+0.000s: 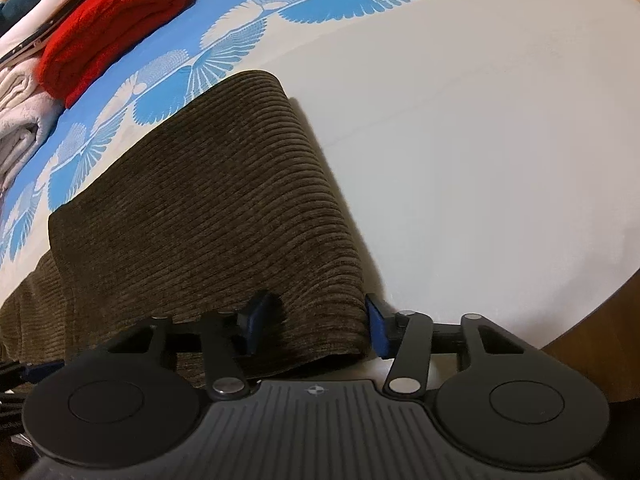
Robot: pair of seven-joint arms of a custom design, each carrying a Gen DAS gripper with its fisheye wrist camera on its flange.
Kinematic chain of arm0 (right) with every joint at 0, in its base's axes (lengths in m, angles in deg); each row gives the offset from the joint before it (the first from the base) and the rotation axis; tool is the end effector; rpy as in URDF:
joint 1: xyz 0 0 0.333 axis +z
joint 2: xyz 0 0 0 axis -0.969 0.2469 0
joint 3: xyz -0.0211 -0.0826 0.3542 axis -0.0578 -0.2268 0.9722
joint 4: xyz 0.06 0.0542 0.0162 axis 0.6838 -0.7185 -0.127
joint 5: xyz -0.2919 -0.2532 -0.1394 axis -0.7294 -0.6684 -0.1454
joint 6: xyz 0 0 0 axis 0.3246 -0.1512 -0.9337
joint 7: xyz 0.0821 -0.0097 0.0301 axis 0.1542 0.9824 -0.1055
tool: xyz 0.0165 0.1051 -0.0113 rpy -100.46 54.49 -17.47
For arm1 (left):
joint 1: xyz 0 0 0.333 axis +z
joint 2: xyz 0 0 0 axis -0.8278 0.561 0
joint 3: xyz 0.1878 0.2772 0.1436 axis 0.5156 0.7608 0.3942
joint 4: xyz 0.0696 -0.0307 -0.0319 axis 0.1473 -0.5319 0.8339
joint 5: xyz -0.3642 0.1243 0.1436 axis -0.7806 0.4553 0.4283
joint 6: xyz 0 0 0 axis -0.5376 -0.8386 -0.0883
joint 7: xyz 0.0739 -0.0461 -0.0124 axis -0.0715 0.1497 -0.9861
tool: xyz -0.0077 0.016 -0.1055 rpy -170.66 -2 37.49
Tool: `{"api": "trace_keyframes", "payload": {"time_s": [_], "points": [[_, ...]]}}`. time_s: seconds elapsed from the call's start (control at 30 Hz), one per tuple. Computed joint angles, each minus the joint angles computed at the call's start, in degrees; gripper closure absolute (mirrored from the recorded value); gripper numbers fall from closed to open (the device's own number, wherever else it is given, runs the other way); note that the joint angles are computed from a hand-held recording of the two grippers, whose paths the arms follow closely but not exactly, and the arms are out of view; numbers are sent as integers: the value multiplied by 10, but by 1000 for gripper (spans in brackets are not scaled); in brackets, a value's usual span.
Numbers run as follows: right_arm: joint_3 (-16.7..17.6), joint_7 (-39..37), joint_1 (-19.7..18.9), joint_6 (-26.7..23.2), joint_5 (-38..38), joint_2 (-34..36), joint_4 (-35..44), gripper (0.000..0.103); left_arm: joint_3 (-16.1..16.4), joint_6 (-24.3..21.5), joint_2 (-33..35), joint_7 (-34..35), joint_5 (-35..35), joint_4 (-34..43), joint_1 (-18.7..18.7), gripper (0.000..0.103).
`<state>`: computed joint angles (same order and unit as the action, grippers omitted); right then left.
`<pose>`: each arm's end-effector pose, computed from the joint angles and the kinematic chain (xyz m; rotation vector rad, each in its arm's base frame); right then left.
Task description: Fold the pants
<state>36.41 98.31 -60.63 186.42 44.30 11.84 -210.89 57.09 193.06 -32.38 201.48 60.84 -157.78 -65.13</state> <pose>0.5471 0.1887 0.4906 -0.8980 2.5529 -0.2747 0.7590 -0.2167 0.4546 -1.0015 2.8996 -0.5257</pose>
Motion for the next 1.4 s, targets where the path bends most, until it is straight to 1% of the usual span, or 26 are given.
{"api": "trace_keyframes", "payload": {"time_s": [0.07, 0.2, 0.27, 0.37, 0.43, 0.47, 0.5, 0.53, 0.57, 0.63, 0.67, 0.73, 0.8, 0.83, 0.9, 0.93, 0.97, 1.0, 1.03, 1.07, 1.1, 1.13, 1.2, 1.23, 1.3, 1.4], "points": [[1, 0, 0, -3, -3, 0, 2, 53, 1, 3, 1, -2, 1, 1, -1, 45], [0, 5, 0, -5, -1, 1, 3, 52, 0, 27, -5, -5, -7, -6, 2, 44], [0, 15, 0, -4, 1, 0, 1, 49, -1, 42, -6, -11, -16, -7, 4, 44], [0, 18, -1, -6, 6, 1, 2, 44, -6, 48, -2, -24, -34, 1, 10, 45], [0, 15, 0, -11, 7, 3, 4, 42, -7, 38, 2, -26, -37, 9, 11, 53], [0, 14, 0, -11, 7, 3, 4, 42, -6, 24, 7, -25, -30, 17, 9, 66], [1, 13, 0, -13, 6, 4, 6, 42, -1, 12, 11, -25, -14, 22, 2, 74], [1, 11, 0, -14, 4, 5, 7, 43, 5, 9, 10, -20, 4, 18, -5, 74], [1, 8, 1, -16, 2, 5, 9, 45, 3, 26, 3, -7, 9, 2, -5, 74], [2, 5, 1, -13, -5, 8, 13, 53, 3, 25, 3, -7, 10, 5, -6, 74], [3, 8, 2, -22, -17, 9, 18, 60, 3, 18, 7, -15, 6, 13, -5, 73], [5, 19, 4, -32, -42, 7, 24, 68, 5, 14, 12, -36, -1, 25, -3, 68], [7, 35, 6, -39, -75, 4, 31, 71, 0, 36, 7, -41, -17, 19, 4, 59], [9, 37, 8, -44, -98, 3, 37, 73, -5, 44, 7, -46, -31, 22, 10, 57], [17, 39, 15, -55, -182, 6, 59, 75, -18, 47, 10, -54, -71, 32, 27, 55], [23, 36, 21, -57, -242, 9, 73, 75, -28, 45, 12, -56, -97, 39, 37, 54], [26, 32, 27, -54, -293, 12, 83, 75, -41, 37, 18, -58, -129, 52, 50, 50], [29, 30, 32, -46, -346, 16, 92, 76, -52, 22, 25, -62, -160, 67, 63, 44], [31, 27, 37, -32, -394, 20, 100, 76, -66, 2, 37, -69, -196, 89, 77, 41], [31, 27, 42, -12, -436, 26, 108, 76, -75, -12, 42, -75, -222, 101, 86, 35], [31, 29, 47, 10, -471, 32, 116, 76, -85, -28, 52, -80, -250, 118, 97, 31], [30, 30, 50, 25, -492, 38, 123, 76, -94, -44, 63, -85, -274, 135, 105, 29], [28, 19, 60, 53, -528, 57, 142, 76, -106, -72, 80, -97, -310, 163, 117, 21], [26, 5, 64, 64, -537, 66, 152, 76, -110, -84, 89, -106, -321, 177, 120, 20], [22, -30, 73, 80, -547, 84, 170, 76, -111, -102, 101, -118, -328, 197, 119, 19], [16, -88, 85, 112, -539, 111, 194, 77, -103, -126, 116, -133, -306, 229, 103, 19]]}}
